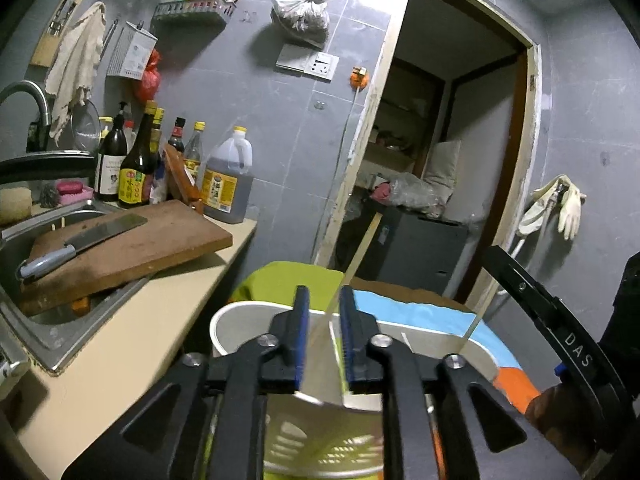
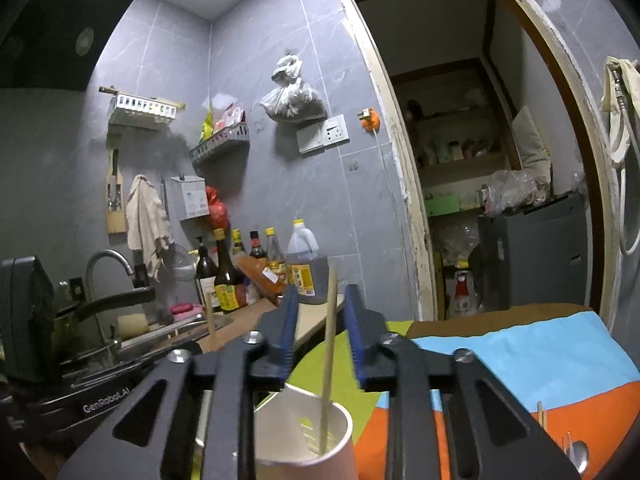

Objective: Organize utensils
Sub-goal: 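Lower the chopstick into the white caddy and open the left gripper, then move the left gripper back over the utensils on the cloth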

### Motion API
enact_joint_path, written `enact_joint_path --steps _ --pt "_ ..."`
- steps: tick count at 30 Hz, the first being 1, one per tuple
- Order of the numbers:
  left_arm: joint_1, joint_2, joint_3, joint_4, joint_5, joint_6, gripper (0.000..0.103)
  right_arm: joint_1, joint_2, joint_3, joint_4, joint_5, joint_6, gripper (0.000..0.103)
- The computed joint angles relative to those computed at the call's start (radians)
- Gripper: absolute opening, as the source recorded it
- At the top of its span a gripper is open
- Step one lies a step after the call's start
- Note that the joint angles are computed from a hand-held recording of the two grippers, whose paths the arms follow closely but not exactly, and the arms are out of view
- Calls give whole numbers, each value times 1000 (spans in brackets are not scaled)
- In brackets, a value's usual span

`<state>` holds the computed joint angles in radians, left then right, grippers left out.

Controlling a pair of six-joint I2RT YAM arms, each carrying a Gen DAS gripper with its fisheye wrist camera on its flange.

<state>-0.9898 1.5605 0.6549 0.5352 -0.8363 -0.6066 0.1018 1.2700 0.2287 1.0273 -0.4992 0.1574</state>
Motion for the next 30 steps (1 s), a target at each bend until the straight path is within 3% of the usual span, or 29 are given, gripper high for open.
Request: enact_joint_path --steps 2,4,8,9,10,14,17,24,30 --pt "-16 -17 -5 -5 -11 -11 25 -25 -53 -3 -53 -21 -4 29" --pt "-32 -35 -5 -13 -17 -17 29 -57 -103 0 -108 -54 -7 45" --pt "-76 -45 26 -33 -49 1 39 -164 -241 -1 -228 -139 -22 62" --pt "-91 -41 39 -33 -56 10 45 -191 -264 1 -251 -160 -24 75" --pt "-101 -38 51 -37 -62 15 50 -236 -295 2 -276 -195 -22 81" --pt "-147 -6 113 -39 -76 47 62 -421 -382 23 -390 -330 -38 88" --pt "-178 33 163 -32 -86 70 76 -567 -402 38 -436 -432 -49 102" --pt "-232 146 296 -50 -57 119 91 -833 -340 110 -588 -615 -207 103" --pt "-254 244 404 -123 -20 111 92 -942 -223 184 -759 -642 -444 103"
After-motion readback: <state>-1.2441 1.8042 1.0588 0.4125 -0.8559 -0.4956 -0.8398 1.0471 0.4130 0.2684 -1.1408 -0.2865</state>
